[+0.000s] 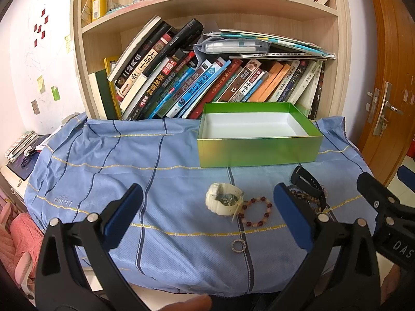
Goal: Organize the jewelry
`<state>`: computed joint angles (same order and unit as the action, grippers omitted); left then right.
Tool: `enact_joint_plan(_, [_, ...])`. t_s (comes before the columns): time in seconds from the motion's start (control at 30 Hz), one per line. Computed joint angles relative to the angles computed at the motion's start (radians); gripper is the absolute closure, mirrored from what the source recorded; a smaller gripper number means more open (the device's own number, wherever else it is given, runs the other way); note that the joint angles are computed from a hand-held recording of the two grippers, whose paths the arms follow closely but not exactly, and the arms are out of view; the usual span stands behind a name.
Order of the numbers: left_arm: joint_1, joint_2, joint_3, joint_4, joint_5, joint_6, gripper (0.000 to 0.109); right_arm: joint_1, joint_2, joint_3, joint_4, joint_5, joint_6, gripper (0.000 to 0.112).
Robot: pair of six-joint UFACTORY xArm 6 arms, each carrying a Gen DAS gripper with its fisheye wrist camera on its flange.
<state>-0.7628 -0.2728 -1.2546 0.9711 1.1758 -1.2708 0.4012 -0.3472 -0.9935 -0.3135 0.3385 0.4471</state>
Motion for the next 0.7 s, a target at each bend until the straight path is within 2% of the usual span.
enact_joint_plan(0.13, [-0.011, 0.005, -0.017, -0.004, 0.018, 0.004, 0.009, -0.001, -0.002, 0.009, -0.002, -0.007, 0.003, 0.012])
enact_joint_plan(0.17, [0.003, 0.002, 0.016, 0.005, -0.013, -0.013, 0.009, 0.0, -0.003, 0.009, -0.003, -0.007, 0.004, 0.012])
enact_joint_plan(0.43, [-0.015, 0.016, -0.002, 0.004, 0.003, -0.02, 0.009, 0.0, -0.002, 0.004, 0.004, 0.006, -0.002, 0.012])
enact_joint_plan(0.7, [0.007, -0.008, 0.03, 0.005, -0.019, -0.016, 0.009, 0.0, -0.007, 0.016, 0.007, -0.002, -0.004, 0.012])
